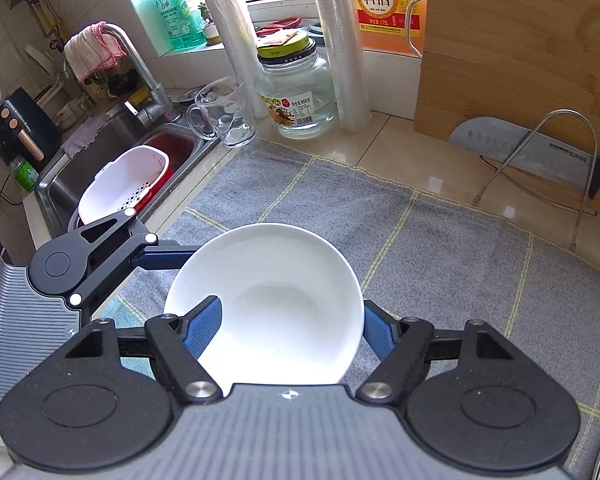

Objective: Organize plates and bowls
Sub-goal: 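Lift the bowl with the right gripper and carry it toward the bowl stack, then lower the held bowl into the two stacked bowls and open the right gripper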

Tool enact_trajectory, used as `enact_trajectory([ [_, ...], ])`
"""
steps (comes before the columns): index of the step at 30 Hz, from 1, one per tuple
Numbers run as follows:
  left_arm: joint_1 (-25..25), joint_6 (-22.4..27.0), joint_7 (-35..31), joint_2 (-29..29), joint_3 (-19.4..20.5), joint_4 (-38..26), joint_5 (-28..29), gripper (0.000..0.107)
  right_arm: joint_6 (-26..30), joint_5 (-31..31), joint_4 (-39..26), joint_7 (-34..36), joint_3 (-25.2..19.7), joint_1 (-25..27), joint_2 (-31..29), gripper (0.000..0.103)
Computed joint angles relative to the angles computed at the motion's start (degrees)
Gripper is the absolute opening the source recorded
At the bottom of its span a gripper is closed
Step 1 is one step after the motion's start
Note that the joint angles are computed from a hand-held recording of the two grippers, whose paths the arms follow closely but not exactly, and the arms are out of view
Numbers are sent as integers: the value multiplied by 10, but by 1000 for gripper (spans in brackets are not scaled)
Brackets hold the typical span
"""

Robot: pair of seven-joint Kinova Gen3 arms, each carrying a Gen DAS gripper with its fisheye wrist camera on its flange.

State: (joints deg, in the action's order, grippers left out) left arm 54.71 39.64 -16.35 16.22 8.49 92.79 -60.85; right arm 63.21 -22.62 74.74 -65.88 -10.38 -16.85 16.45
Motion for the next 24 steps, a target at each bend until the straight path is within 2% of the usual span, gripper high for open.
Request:
enact_trajectory([
  [11, 6, -25, -49, 17, -1, -35, 19, 99, -9, -11, 48, 4, 17, 28, -46, 80],
  [24, 17, -76, -150, 45, -25, -70, 103, 99, -15, -8, 100, -8, 38, 53, -88, 80],
])
